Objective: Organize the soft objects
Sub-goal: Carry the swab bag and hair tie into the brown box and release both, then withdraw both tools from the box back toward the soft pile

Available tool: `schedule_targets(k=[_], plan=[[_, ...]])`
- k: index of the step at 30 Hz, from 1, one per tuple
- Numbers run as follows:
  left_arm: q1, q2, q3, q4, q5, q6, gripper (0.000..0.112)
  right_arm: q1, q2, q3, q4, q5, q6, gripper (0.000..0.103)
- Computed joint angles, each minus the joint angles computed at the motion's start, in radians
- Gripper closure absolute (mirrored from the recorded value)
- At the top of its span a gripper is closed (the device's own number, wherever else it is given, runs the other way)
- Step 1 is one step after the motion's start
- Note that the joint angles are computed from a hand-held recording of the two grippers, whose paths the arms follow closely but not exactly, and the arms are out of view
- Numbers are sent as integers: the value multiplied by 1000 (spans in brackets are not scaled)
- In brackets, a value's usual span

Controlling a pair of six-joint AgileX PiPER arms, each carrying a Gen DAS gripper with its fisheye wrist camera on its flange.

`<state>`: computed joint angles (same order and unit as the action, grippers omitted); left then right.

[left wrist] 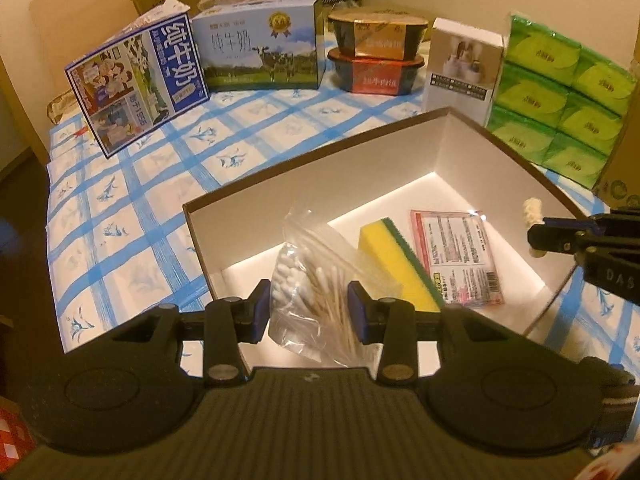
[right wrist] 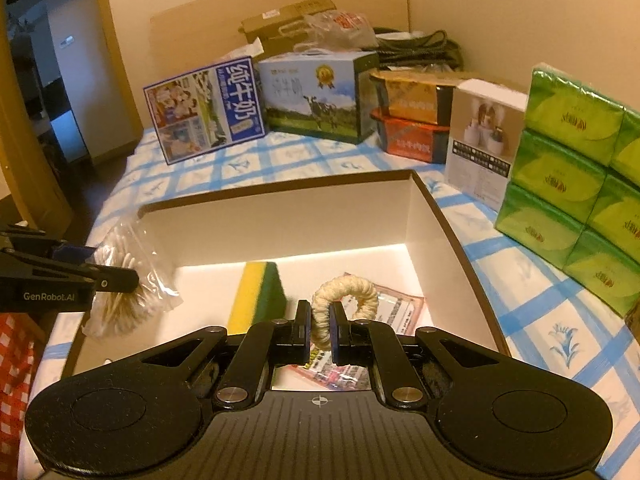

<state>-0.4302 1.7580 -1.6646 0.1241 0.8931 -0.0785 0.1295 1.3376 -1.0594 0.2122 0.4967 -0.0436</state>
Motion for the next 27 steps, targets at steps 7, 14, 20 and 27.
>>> schedule_targets(k=[7,14,20,27], plan=[[9,27,-40,-4,1,3,50,-40,21,-22,55,12,-56,94],[22,28,-51,-8,14,10,49,-61,13,-28,69,24,-71,94],[24,13,-38,-6,15,24,49,-78,24,-59,95,49,-86,86],[29,-20,-11,-9,4,34,44,-96,-10,-44,107,25,-77,45]])
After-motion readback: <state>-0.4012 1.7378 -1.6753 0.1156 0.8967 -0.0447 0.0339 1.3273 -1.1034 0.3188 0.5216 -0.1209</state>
